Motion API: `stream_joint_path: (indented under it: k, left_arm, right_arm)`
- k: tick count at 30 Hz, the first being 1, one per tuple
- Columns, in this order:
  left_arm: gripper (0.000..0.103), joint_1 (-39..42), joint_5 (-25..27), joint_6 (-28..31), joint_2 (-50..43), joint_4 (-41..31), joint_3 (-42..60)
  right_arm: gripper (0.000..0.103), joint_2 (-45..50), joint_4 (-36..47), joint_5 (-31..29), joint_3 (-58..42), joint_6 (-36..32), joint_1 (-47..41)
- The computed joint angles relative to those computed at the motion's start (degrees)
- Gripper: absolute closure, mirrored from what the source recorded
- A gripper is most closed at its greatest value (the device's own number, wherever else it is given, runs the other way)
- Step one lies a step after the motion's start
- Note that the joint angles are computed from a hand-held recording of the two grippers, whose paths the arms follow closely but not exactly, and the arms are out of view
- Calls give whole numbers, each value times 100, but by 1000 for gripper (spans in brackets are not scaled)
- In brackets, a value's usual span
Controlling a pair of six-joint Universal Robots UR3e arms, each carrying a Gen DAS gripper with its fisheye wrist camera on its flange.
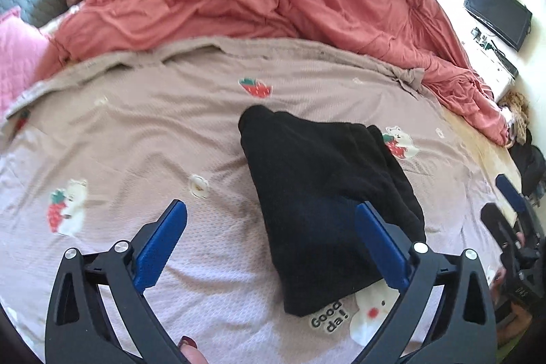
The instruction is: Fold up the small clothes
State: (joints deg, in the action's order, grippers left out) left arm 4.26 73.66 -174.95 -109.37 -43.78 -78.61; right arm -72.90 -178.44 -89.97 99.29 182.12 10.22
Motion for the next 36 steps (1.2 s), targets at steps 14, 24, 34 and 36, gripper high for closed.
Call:
stream_joint_path:
  k: [14, 24, 34, 36]
  left_arm:
    - [5, 505, -386, 444, 2020, 238, -2029]
    - [5, 1076, -472, 873, 3134, -192, -3579]
    - [4, 1082, -505, 975, 3332, -419, -4058]
    - [4, 1101, -511, 988, 3355, -479, -4046]
  right_arm:
    - [9, -1084, 359, -899, 772, 612, 791]
    - [9, -1502, 2165, -1069, 891, 1505, 1130]
    - [9, -1465, 2454, -1206, 879, 1581, 1256]
    - [9, -1465, 2442, -1214, 871, 1554, 1259]
